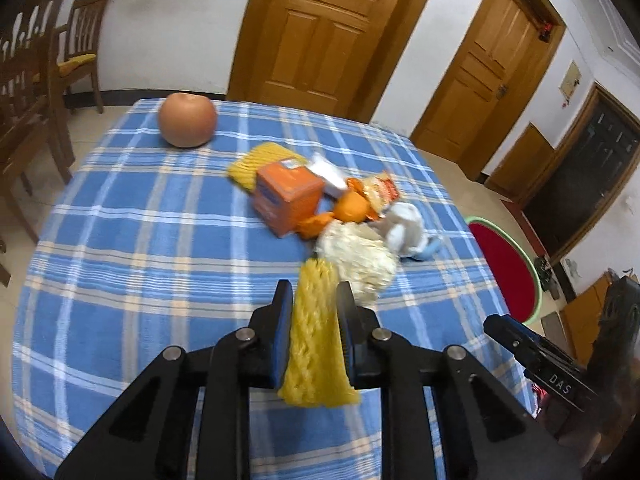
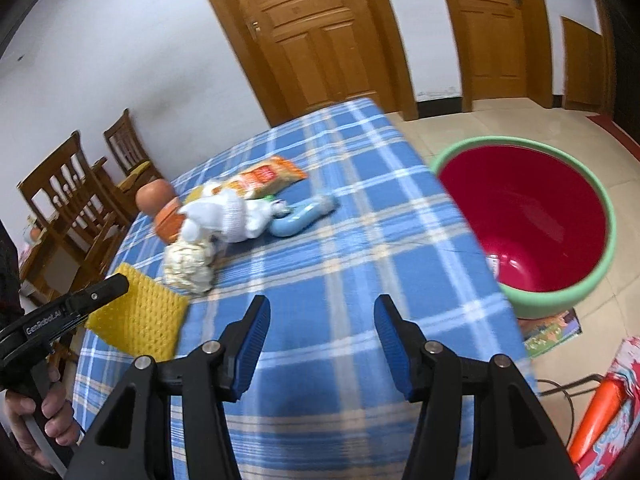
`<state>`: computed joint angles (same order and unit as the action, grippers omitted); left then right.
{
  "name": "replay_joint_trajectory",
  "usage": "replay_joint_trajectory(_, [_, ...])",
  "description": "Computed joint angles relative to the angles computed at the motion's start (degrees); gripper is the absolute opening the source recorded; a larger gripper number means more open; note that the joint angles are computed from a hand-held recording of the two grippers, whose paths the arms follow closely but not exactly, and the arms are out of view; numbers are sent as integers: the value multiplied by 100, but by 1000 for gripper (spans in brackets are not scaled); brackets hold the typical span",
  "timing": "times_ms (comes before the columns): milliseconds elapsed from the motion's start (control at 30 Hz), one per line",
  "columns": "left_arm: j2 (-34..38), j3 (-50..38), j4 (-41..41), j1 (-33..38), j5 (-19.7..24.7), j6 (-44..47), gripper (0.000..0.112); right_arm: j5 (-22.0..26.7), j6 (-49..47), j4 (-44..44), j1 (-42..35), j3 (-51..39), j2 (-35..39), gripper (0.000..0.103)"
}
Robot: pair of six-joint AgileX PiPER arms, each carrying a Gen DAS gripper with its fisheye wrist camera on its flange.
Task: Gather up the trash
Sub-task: 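Grasp the crumpled white paper with the right tool while the left tool holds the yellow net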
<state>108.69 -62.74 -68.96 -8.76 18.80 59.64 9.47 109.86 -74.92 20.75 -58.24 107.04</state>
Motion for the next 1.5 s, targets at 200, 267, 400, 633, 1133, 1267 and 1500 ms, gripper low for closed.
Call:
replay_joint_trajectory(200, [171, -28, 134, 176, 370, -64, 22, -7, -1160, 998, 182, -555, 338, 59])
replay_joint_trajectory(267, [243, -48, 292, 164, 422, -240, 31, -5, -1452, 1283, 198, -671, 411, 59])
replay_joint_trajectory(400, [343, -54, 470, 126, 470, -429, 48, 29, -1823, 1658, 221, -748, 469, 59])
replay_joint_trajectory(633, [470, -54, 692, -57, 524, -541, 49, 26, -1678, 1592, 175, -672, 437, 59])
replay_joint_trajectory(1133, [349, 94, -116, 100, 812, 277, 17, 66, -2024, 1967, 264, -767, 482, 59])
replay_joint_trajectory(1267, [259, -3, -46, 257, 635, 246, 17, 162, -2484, 2434, 331, -981, 566, 62])
replay_joint_trajectory(1500, [370, -398, 215, 493, 352, 60, 17, 281, -3648, 3596, 441, -1689, 971, 66])
